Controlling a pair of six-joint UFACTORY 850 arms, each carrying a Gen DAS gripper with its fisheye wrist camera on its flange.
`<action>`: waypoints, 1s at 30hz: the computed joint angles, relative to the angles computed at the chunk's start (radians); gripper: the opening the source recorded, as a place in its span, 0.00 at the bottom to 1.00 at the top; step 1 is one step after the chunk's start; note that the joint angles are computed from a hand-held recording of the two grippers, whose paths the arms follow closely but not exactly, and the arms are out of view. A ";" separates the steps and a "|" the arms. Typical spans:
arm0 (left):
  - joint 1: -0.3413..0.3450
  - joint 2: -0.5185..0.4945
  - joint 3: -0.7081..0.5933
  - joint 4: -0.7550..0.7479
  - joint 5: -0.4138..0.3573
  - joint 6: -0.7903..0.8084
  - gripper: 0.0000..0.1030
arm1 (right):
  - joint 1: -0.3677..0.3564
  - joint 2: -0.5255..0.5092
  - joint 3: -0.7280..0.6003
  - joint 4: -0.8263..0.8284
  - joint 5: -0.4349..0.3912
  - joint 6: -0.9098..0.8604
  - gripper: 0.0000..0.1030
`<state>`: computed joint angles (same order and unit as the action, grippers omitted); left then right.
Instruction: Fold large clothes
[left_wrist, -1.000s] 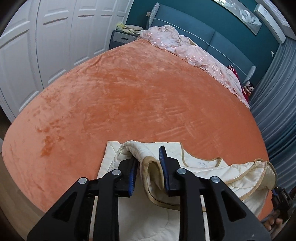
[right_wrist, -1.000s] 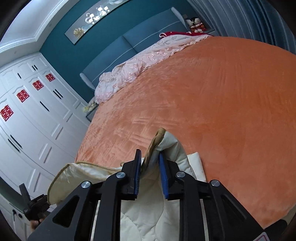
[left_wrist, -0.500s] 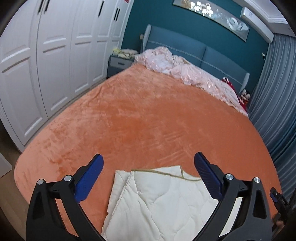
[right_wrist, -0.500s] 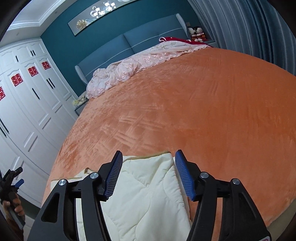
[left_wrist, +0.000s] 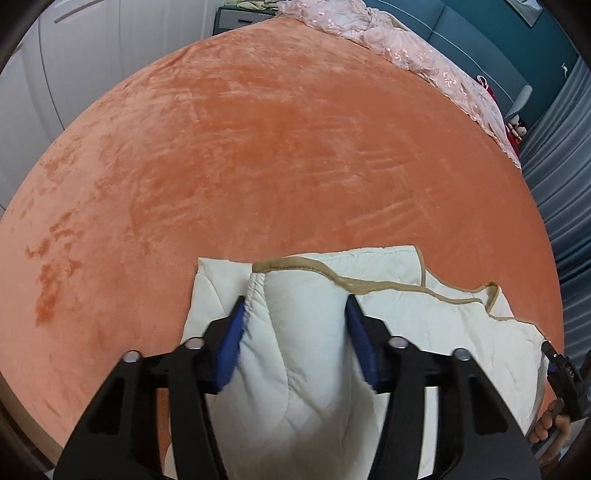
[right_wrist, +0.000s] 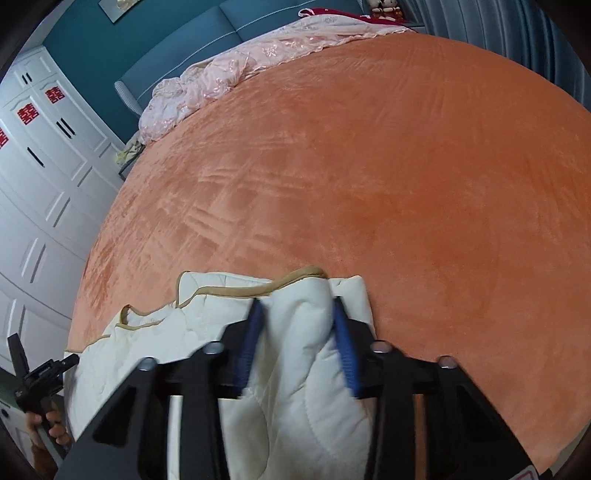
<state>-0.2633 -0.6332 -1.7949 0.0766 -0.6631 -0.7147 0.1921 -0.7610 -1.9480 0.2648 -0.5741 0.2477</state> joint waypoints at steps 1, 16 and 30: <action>-0.002 -0.002 -0.004 0.018 0.006 -0.018 0.26 | 0.002 -0.005 -0.011 0.001 0.006 0.001 0.08; -0.027 -0.145 -0.123 0.256 -0.026 -0.165 0.17 | 0.019 -0.091 -0.048 -0.196 0.075 0.212 0.08; -0.052 -0.169 -0.087 0.497 0.029 -0.378 0.19 | 0.038 -0.121 -0.038 -0.319 0.141 0.313 0.09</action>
<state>-0.3155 -0.8020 -1.8822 0.5733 -0.6344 -1.0927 0.2302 -0.8821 -1.9858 -0.0537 -0.4336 0.5604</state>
